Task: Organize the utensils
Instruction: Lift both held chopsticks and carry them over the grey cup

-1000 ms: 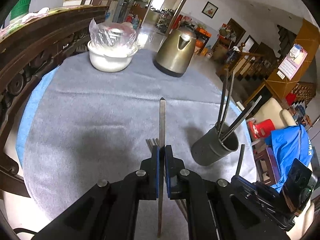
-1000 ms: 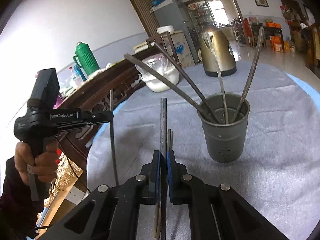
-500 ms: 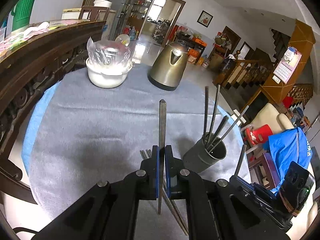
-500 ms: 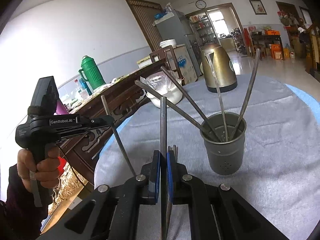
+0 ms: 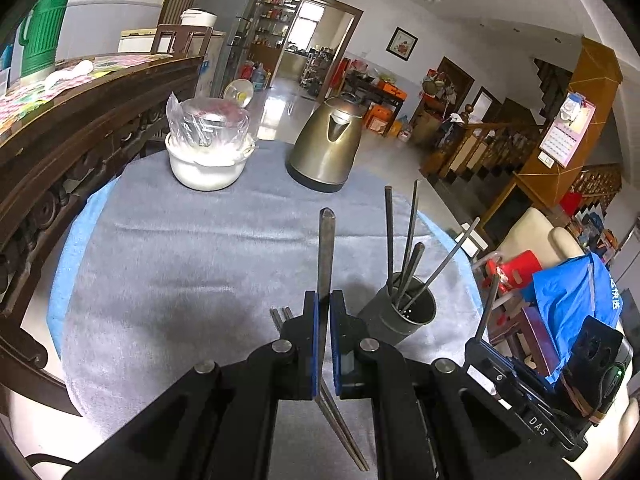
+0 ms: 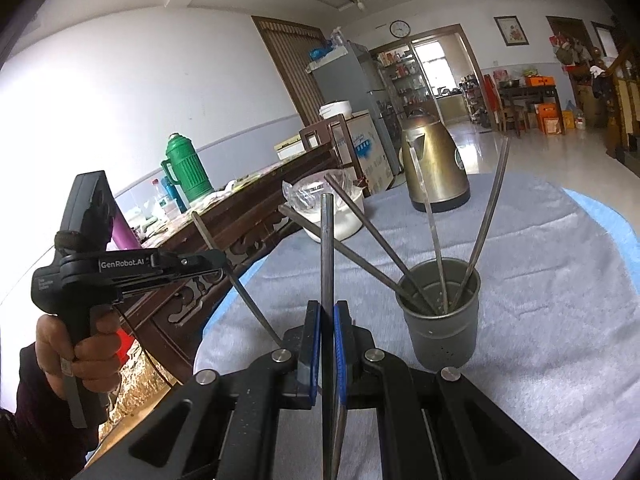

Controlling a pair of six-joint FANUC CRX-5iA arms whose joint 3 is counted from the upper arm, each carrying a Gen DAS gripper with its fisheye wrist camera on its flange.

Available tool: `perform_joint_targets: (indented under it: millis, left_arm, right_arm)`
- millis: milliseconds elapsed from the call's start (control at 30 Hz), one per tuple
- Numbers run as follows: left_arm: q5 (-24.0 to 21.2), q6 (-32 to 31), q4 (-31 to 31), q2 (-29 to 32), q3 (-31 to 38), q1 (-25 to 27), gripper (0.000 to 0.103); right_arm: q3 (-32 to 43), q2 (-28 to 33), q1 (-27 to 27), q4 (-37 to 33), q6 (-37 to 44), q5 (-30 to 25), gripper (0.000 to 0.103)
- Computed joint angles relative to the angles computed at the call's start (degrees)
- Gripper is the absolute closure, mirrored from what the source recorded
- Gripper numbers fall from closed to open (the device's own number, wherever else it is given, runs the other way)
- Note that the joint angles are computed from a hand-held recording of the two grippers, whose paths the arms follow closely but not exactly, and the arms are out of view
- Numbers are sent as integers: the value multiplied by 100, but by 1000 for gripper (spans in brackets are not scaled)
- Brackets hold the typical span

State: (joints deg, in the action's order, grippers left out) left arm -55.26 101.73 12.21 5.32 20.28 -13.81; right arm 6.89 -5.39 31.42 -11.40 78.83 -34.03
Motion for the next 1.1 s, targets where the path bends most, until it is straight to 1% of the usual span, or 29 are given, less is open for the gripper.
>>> perform_joint_targets:
  millis: [467, 800, 1100]
  left_arm:
    - [-27, -66, 19, 76, 212, -109, 97]
    - [-115, -89, -33, 221, 519, -248, 97]
    - [-221, -156, -105, 408, 931, -411, 97]
  right_arm:
    - [7, -58, -33, 127, -25, 297, 96]
    - [-39, -98, -46, 346, -37, 631, 96]
    - [2, -61, -152, 508, -123, 854, 96]
